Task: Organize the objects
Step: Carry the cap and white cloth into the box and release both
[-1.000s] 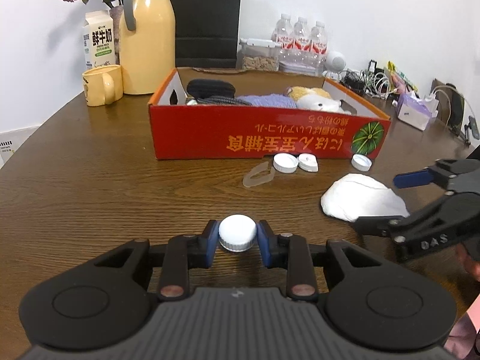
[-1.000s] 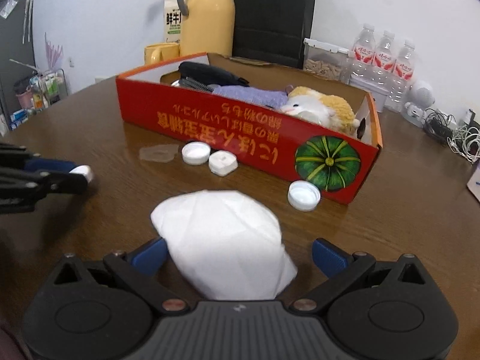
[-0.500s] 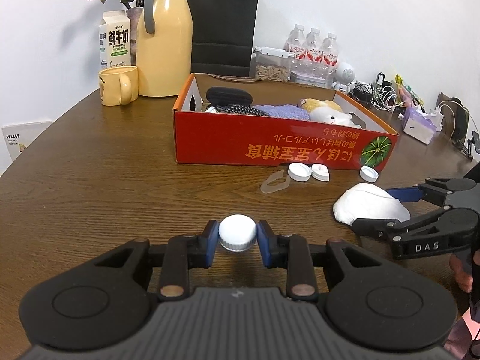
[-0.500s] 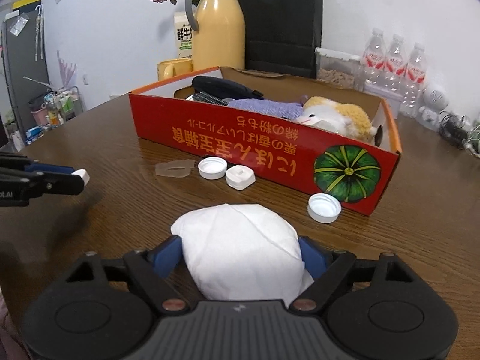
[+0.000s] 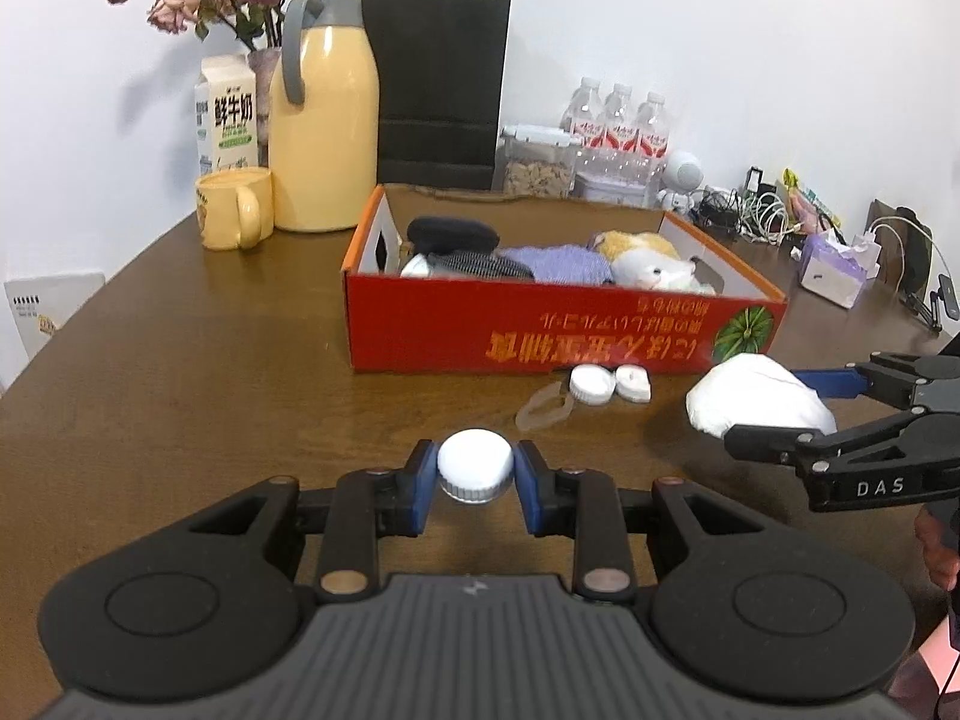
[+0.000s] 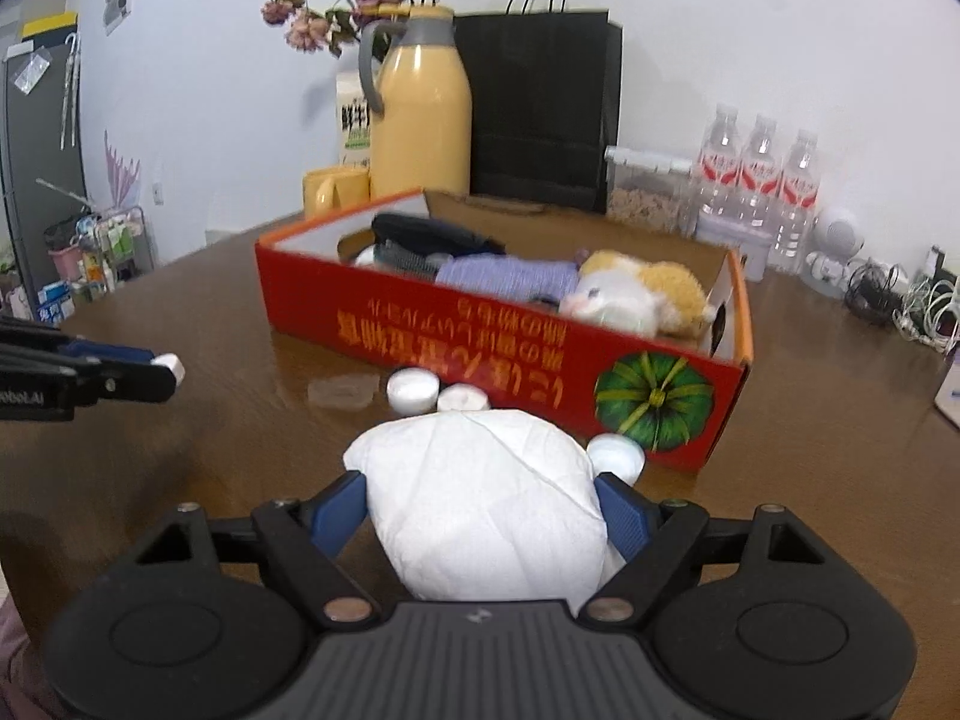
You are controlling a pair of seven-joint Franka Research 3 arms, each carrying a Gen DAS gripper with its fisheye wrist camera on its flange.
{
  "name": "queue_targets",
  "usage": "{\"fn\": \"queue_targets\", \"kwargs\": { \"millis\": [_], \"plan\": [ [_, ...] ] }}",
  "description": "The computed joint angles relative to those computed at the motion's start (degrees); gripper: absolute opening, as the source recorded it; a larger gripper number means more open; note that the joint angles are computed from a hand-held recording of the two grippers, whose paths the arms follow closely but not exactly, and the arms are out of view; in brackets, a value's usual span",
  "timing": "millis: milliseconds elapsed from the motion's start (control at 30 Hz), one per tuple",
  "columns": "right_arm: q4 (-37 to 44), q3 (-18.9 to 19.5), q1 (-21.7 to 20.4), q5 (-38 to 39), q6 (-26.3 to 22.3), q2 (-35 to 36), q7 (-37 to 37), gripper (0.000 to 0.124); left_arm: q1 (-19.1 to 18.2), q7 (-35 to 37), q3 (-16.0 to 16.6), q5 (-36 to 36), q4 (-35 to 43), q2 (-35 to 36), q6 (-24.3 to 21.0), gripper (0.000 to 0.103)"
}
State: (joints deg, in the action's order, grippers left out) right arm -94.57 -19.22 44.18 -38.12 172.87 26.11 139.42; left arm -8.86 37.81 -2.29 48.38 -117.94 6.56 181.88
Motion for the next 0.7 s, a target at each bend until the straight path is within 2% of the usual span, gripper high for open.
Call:
{"fn": "queue_targets", "kwargs": {
  "millis": [133,233,300,500,700],
  "plan": [
    [3.0,-2.7,1.3,-1.7,0.6,1.0,2.1,0.081,-2.3,-5.7,2.8,6.5,4.3,1.7,0.0,0.028],
    [6.6,-3.8,1.3,-2.1,0.4,2.7,2.8,0.081,-2.7,-6.3,2.9,7.5,8.8,4.0,-0.6,0.028],
    [9.9,-3.0,0.0,-0.9,-0.2,4.2,1.7,0.081,-3.0,-5.8,2.9,7.3,12.4,5.9,-1.5,0.028],
    [23.9,1.1,-5.5,6.7,-4.9,11.8,-5.0,0.081,-3.0,1.2,1.3,-0.3,23.5,12.9,-4.0,0.028],
    [43.0,4.9,-10.3,15.1,-12.7,23.5,-12.4,0.081,-3.5,9.0,0.2,-9.4,35.0,21.4,-7.0,0.028]
  ]
}}
